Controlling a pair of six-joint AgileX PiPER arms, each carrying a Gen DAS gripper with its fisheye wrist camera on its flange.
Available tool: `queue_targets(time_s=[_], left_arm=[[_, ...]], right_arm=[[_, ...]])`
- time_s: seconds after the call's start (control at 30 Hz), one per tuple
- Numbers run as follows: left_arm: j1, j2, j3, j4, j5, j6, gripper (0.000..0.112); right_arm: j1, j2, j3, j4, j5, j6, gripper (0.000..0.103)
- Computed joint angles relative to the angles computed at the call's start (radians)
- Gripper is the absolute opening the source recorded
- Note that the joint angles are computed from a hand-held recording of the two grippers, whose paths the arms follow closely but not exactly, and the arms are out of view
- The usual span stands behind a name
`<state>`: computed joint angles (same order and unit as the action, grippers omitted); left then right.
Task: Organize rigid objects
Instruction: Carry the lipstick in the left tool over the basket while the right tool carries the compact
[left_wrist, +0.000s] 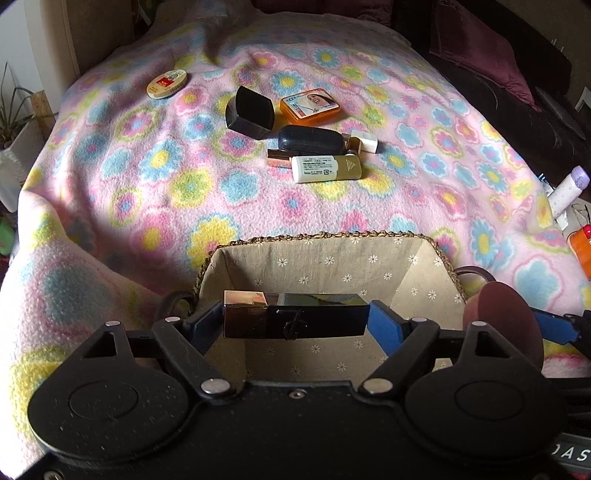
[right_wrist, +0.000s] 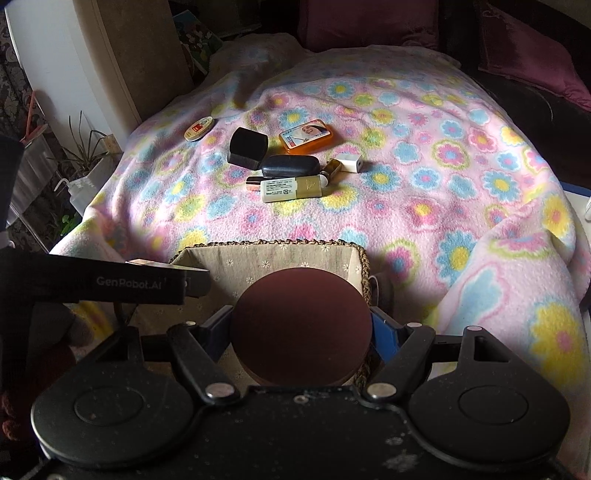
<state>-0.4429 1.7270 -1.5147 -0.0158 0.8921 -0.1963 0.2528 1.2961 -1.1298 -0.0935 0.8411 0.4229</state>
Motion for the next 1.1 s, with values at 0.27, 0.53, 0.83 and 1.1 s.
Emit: queue_targets(time_s=[0.27, 0.53, 0.83, 1.1], left_arm=[[-0.024, -0.001, 0.013, 0.044, 0.009, -0.037, 0.079], [-0.035, 0.020, -0.004, 0.069, 0.034, -0.054, 0.079], [-0.040, 0.032, -0.013, 0.077, 0.045, -0.055, 0.079], [-0.034, 0.045, -0.030, 0.067, 0.066, -0.045, 0.079]], right_arm=[[-0.115, 0.058, -0.023, 0.187, -0.013, -0.099, 0.076], [-0.135, 0.080, -0.037, 0.203, 0.019, -0.061, 0.076], [-0.096, 0.113, -0.074, 0.133, 0.066, -0.042, 0.076], [-0.081, 0.122, -0.085, 0.102, 0.081, -0.036, 0.076]])
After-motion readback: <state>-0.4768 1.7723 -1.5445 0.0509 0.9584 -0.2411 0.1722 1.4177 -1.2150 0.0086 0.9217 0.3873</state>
